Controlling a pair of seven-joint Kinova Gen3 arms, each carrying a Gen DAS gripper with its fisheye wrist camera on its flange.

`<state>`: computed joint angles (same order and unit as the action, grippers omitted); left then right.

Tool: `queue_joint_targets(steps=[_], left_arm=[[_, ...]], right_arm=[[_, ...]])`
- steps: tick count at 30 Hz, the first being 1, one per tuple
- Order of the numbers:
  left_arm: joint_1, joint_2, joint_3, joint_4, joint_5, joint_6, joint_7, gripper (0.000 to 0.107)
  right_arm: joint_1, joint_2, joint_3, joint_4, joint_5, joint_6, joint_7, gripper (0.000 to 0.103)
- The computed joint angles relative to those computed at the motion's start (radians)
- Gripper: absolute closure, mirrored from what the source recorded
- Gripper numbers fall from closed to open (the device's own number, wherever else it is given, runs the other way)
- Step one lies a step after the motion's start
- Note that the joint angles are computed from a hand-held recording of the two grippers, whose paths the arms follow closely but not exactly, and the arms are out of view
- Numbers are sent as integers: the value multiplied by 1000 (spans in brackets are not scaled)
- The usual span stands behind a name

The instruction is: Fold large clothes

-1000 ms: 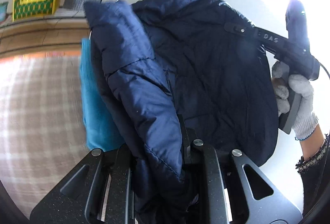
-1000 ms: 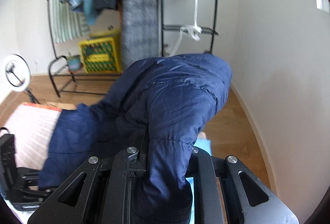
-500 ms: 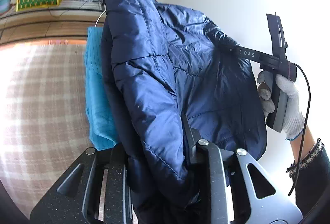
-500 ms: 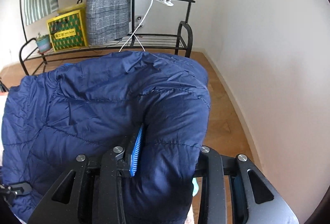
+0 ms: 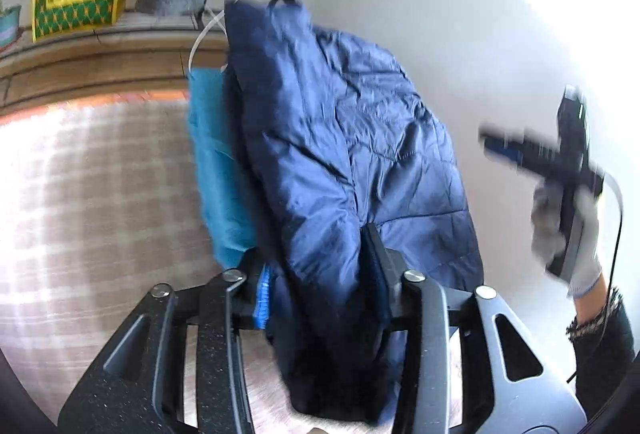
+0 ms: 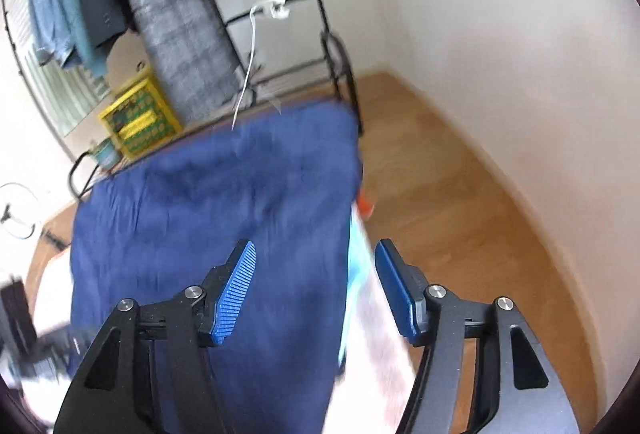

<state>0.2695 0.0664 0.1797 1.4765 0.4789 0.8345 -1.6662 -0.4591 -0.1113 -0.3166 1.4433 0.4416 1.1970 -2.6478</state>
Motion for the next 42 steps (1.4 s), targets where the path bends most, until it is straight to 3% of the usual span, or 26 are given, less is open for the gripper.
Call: queue_joint_targets(steps=[6,8,12,15,17,20,21,22,24,27,33,37,39,41,42], left_arm=[[24,-40,-35,-32,-96,-23,-9,64],[95,-9,-76,-117,-177,-9,11,65],[73,119,16,-302,-309,33,56,65],[110,225,2,-441,-379,84,156,64],[154,289,-30,-534,-441,152,225,64],[180,364,-53,-608,-474,217,253,64],[189,370,-60,-596,-487,215,255,64],[194,366,-68,-566,-494,206,263,65],[174,341,-62,-477,-476,161,276,65],[159,304,-65,-338,-460,80,302,64],[173,216,-56,-105,-511,-88,353,65],[120,199,-28,-78,-454,-90,329,64],[101,191,-28,-80,-435,-79,330,64],[71,179,-20,-91,-396,-62,304,64],[58,169,-17,-95,-381,-60,286,64]], right_arm=[[68,-106,-88,228,-140,-90,-66,41],[90,-138,-66,297,-216,-171,-45,38],[31,-182,85,406,-314,-334,-34,37],[81,-201,111,457,-357,-447,11,37],[121,-193,109,459,-369,-475,35,37],[88,-142,157,409,-350,-450,61,38],[85,-115,142,371,-312,-409,55,50],[100,-88,111,332,-271,-369,50,86],[128,-33,36,252,-194,-287,27,101],[159,59,-54,124,-74,-165,9,103],[6,216,14,-85,40,-65,47,103],[11,278,-7,-173,34,-34,93,103],[-1,252,-16,-146,78,-45,41,103],[-81,206,35,-101,128,-13,-41,91],[-127,172,69,-66,137,-5,-81,71]])
